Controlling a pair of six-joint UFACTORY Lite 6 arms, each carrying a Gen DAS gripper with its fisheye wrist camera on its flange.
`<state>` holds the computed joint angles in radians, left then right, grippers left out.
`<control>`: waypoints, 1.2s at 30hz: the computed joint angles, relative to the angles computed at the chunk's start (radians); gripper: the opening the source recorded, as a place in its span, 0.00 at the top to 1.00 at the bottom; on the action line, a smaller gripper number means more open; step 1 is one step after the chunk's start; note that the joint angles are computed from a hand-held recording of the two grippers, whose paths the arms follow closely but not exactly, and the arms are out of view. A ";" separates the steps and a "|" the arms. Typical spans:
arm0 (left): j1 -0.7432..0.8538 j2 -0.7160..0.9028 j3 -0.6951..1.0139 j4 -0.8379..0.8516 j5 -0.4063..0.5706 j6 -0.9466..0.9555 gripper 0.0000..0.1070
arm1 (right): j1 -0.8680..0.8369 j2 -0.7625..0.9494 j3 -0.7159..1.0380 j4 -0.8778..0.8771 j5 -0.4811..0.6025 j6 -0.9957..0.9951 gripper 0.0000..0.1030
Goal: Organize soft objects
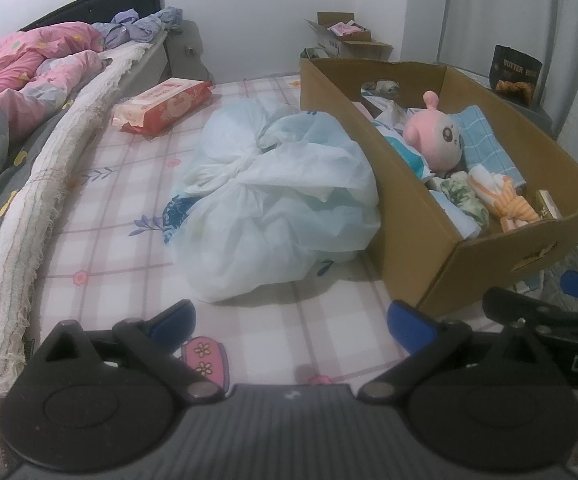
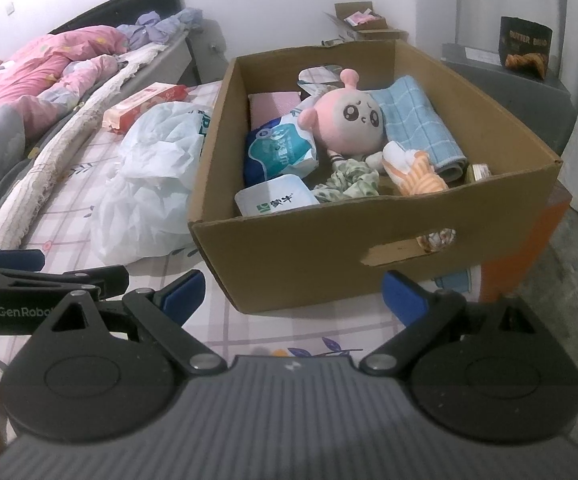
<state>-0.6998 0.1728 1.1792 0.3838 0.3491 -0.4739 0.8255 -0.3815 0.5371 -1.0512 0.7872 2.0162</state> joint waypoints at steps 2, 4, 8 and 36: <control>-0.001 0.001 0.001 0.003 0.000 -0.003 0.04 | 0.000 0.001 0.000 -0.001 -0.001 0.001 0.07; 0.000 0.000 0.000 0.003 0.000 -0.002 0.04 | 0.003 0.005 0.004 0.000 0.000 0.004 0.07; 0.001 0.001 0.002 -0.005 0.002 0.005 0.04 | 0.003 0.005 0.004 0.003 0.002 0.000 0.07; 0.005 0.007 0.005 -0.014 0.001 0.015 0.05 | -0.005 0.008 0.008 0.003 -0.005 -0.009 0.07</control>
<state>-0.6953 0.1795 1.1842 0.3702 0.3498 -0.4587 0.8204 -0.3734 0.5451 -1.0481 0.7824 2.0076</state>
